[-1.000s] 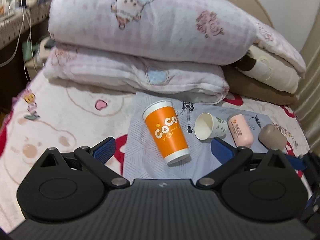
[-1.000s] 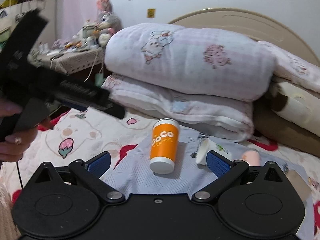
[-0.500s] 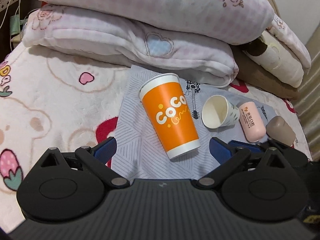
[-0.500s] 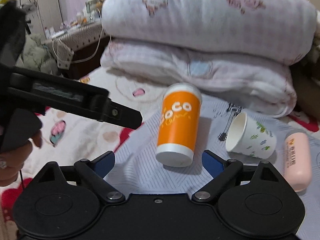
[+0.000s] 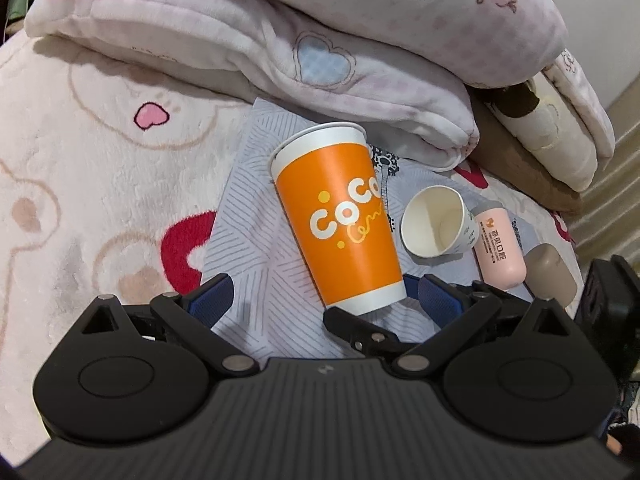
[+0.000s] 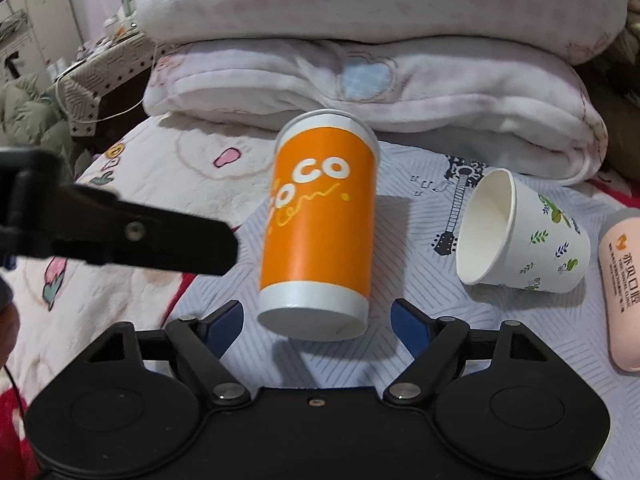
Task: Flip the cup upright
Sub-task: 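Close the right gripper around the base of the orange cup, then rotate the right gripper to tip the orange cup upright, rim up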
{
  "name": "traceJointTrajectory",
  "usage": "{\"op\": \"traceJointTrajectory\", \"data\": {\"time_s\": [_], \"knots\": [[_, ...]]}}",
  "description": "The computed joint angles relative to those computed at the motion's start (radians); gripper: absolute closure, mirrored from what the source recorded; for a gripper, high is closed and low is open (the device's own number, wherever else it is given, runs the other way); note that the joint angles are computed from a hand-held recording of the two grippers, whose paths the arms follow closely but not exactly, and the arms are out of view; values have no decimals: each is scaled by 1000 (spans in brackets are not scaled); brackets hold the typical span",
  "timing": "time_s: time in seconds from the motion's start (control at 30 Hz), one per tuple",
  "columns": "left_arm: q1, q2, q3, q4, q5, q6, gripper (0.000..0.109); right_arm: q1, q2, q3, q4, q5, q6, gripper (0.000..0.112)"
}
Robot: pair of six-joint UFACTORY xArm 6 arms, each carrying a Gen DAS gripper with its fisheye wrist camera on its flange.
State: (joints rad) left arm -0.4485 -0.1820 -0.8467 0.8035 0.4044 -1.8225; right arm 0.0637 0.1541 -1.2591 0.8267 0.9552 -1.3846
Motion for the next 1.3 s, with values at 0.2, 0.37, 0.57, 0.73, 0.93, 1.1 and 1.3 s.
{"op": "traceJointTrajectory", "data": {"time_s": [0.2, 0.37, 0.57, 0.73, 0.93, 1.1, 1.3], "knots": [[27, 5, 33, 45, -83, -62, 9, 14, 11, 5, 8, -26, -23, 45], [5, 8, 27, -10, -77, -5, 9, 12, -15, 29, -5, -46, -43, 45], [-35, 14, -1, 1, -46, -14, 9, -32, -52, 34, -36, 12, -68, 45], [-47, 26, -1, 49, -100, -91, 9, -102, -70, 12, -44, 106, -79, 46], [-69, 51, -8, 53, -150, -108, 9, -171, -94, 5, -68, 169, -108, 46], [-105, 87, -54, 0, -122, -56, 9, -226, -70, -29, -79, 232, -129, 46], [-140, 152, -132, -47, -126, 17, 9, -300, -5, -110, -68, 313, -105, 46]]}}
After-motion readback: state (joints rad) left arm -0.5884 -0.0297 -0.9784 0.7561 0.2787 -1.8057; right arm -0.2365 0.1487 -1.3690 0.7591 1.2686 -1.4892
